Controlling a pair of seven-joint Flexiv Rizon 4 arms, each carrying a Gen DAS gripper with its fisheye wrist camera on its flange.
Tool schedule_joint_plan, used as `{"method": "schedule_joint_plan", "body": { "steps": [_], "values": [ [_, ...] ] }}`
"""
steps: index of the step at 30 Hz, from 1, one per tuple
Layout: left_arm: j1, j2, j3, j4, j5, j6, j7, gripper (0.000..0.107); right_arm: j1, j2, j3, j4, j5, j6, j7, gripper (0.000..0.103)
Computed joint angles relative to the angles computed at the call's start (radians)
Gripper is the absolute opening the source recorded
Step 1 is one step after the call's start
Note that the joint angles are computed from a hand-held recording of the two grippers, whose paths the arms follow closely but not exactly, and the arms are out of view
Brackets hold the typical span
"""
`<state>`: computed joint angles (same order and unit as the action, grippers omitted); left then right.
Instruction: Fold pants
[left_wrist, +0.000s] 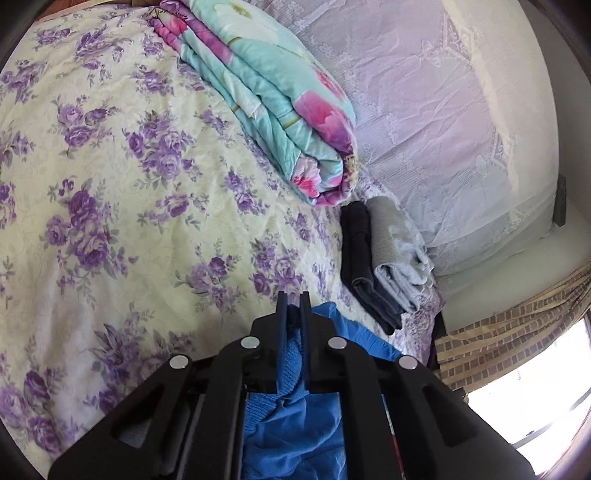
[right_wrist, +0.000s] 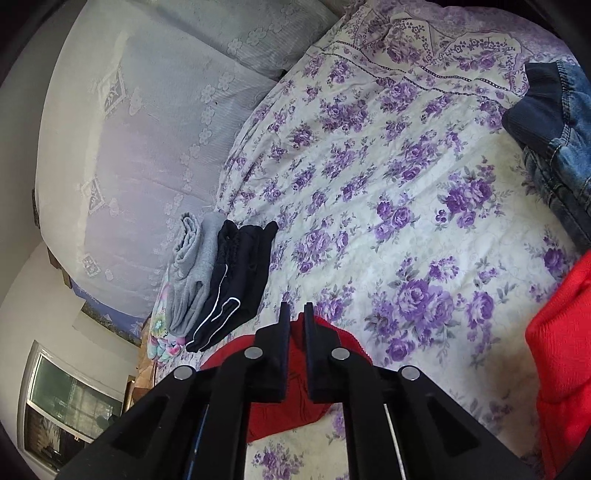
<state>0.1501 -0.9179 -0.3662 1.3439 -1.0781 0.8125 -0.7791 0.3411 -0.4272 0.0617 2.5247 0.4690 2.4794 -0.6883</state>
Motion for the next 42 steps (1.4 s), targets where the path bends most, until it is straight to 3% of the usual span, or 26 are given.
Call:
{"method": "schedule_joint_plan", "body": {
  "steps": [6,9,11,12,16,19,22,23,25,27,31,33,36,42],
  "values": [
    [-0.012,-0.028,0.034,-0.042,0.074,-0.035,-0.106,0.007,-0.016,-0.019,0.016,0.012,0.003,0.027,0.038,0.003],
    [-0.009,-0.04,0.035,-0.056,0.097,-0.053,-0.147,0.031,-0.055,-0.043,0.034,0.025,-0.053,0.063,0.075,0.003],
    [-0.005,-0.034,0.028,-0.045,0.091,-0.037,-0.154,0.055,-0.082,-0.061,0.047,0.034,-0.092,0.09,0.11,0.003],
    [-0.004,-0.032,0.025,-0.043,0.091,-0.035,-0.155,0.057,-0.091,-0.069,0.051,0.037,-0.109,0.104,0.124,0.004],
    [-0.03,-0.055,0.051,-0.093,0.162,-0.05,-0.18,0.055,-0.114,-0.094,0.049,0.039,-0.151,0.128,0.169,0.007],
    [-0.043,-0.098,0.062,-0.157,0.223,-0.106,-0.231,0.037,-0.128,-0.105,0.04,0.033,-0.18,0.126,0.188,0.007],
    [-0.042,-0.112,0.05,-0.158,0.244,-0.094,-0.203,0.029,-0.16,-0.113,0.035,0.025,-0.234,0.12,0.203,0.009],
    [-0.036,-0.111,0.041,-0.15,0.239,-0.086,-0.189,0.021,-0.17,-0.112,0.031,0.021,-0.25,0.104,0.208,0.015],
    [-0.019,-0.116,0.021,-0.143,0.216,-0.089,-0.175,0.02,-0.192,-0.116,0.023,0.009,-0.285,0.078,0.215,0.033],
    [-0.009,-0.123,0.008,-0.14,0.196,-0.09,-0.162,0.019,-0.224,-0.128,0.024,-0.006,-0.336,0.075,0.22,0.039],
    [-0.007,-0.13,0.005,-0.142,0.184,-0.093,-0.148,0.019,-0.284,-0.138,0.023,-0.045,-0.468,0.012,0.223,0.039],
    [-0.008,-0.131,0.004,-0.143,0.18,-0.094,-0.146,0.018,-0.27,-0.129,0.009,-0.061,-0.478,-0.035,0.194,0.018],
    [-0.008,-0.118,0.001,-0.124,0.166,-0.07,-0.129,0.014,-0.195,-0.107,-0.014,-0.063,-0.389,-0.05,0.124,0.01],
    [0.03,-0.053,-0.056,-0.039,0.056,-0.027,-0.017,0.01,-0.017,0.037,-0.059,-0.021,-0.12,-0.093,-0.028,0.006]
  ]
}}
